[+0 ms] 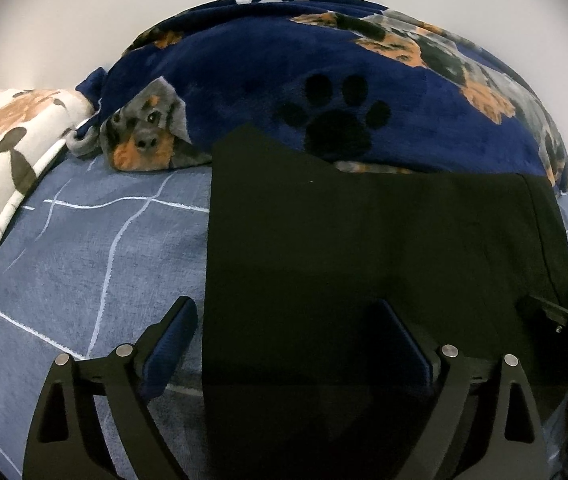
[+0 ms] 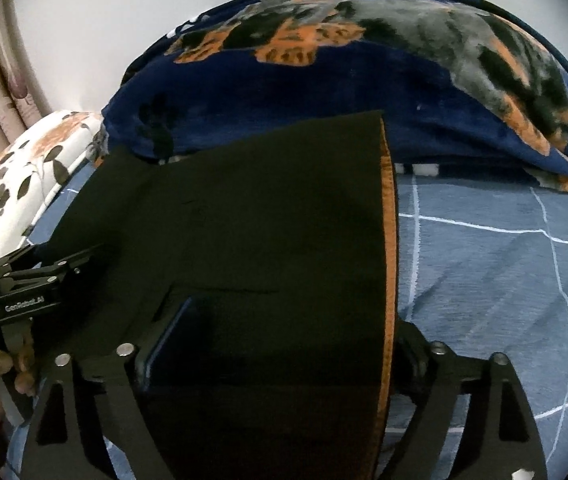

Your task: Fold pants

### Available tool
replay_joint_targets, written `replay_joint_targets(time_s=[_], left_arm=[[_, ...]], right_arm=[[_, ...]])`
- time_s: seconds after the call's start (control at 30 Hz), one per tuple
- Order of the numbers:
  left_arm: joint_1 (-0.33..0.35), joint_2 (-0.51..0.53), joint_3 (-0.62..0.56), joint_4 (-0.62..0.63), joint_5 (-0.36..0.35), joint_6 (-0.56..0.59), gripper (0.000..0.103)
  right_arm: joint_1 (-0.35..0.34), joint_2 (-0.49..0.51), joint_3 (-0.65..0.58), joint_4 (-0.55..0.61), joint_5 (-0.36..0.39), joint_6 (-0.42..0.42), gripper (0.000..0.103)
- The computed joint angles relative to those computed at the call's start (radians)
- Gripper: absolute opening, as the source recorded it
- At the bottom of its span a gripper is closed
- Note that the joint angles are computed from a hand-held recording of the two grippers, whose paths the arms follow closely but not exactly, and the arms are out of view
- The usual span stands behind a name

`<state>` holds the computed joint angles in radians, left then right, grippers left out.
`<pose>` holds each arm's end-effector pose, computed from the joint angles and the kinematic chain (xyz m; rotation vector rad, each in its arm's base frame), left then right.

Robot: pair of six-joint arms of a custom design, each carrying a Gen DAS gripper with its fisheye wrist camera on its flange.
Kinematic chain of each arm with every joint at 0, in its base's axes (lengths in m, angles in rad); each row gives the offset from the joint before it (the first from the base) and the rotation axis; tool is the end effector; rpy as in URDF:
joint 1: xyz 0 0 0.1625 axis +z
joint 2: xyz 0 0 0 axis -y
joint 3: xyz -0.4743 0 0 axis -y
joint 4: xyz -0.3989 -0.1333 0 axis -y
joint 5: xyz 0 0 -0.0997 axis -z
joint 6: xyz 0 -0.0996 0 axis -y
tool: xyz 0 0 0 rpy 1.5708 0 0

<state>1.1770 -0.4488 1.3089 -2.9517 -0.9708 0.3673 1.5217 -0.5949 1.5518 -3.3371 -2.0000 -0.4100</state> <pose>-0.1377 -0.8253 0.0443 0.7291 2.3711 -0.6688 0.0546 -0.7605 0.1119 0.2112 -2.4116 0.8859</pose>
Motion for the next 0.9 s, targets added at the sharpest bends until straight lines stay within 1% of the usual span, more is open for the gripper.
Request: replay_joint_targets(time_s=[0.1,0.17,0.3,0.37,0.4,0.43,0.47,0.5,0.6,0.67,0.73,0.77,0.87,0.9], left_arm=[[-0.007,0.005,0.008,-0.034,0.029,0.018,0.095],[-0.015,0.013,0.014,-0.076,0.061,0.042,0.097],[-0.029,0.020,0.038,-0.175,0.107,0.096,0.097],[-0.039,0.019,0.054,-0.239,0.147,0.115,0.097],[-0.043,0.010,0.071,-0.257,0.152,0.111,0.097],[-0.044,-0.009,0.096,-0.258,0.140,0.093,0.097],[-0.046,-0.026,0.120,-0.263,0.126,0.079,0.097],[-0.048,-0.044,0.146,-0.278,0.114,0.070,0.097],[-0.062,-0.091,0.207,-0.314,0.101,0.058,0.097],[-0.075,-0.125,0.260,-0.358,0.075,0.059,0.097],[-0.097,-0.146,0.302,-0.414,0.091,0.084,0.097],[-0.111,-0.156,0.327,-0.451,0.105,0.105,0.097],[-0.139,-0.203,0.400,-0.504,0.084,0.133,0.097],[-0.151,-0.214,0.423,-0.534,0.090,0.143,0.098]], right_arm=[[0.003,0.005,-0.005,-0.007,-0.013,0.000,0.089],[0.005,0.008,-0.006,-0.017,-0.025,0.002,0.092],[0.007,0.009,-0.003,-0.038,-0.041,0.012,0.093],[0.012,0.000,0.007,-0.040,-0.072,0.058,0.093],[0.014,-0.016,0.029,-0.054,-0.080,0.106,0.093],[0.016,-0.032,0.057,-0.083,-0.066,0.128,0.093],[0.021,-0.046,0.086,-0.121,-0.055,0.129,0.093],[0.030,-0.056,0.110,-0.155,-0.058,0.116,0.093],[0.055,-0.087,0.174,-0.191,-0.059,0.080,0.093],[0.076,-0.110,0.241,-0.259,-0.051,0.056,0.094],[0.093,-0.123,0.291,-0.312,-0.054,0.042,0.094],[0.101,-0.129,0.312,-0.335,-0.059,0.042,0.094],[0.118,-0.153,0.380,-0.394,-0.047,0.078,0.095],[0.123,-0.160,0.397,-0.405,-0.043,0.091,0.095]])
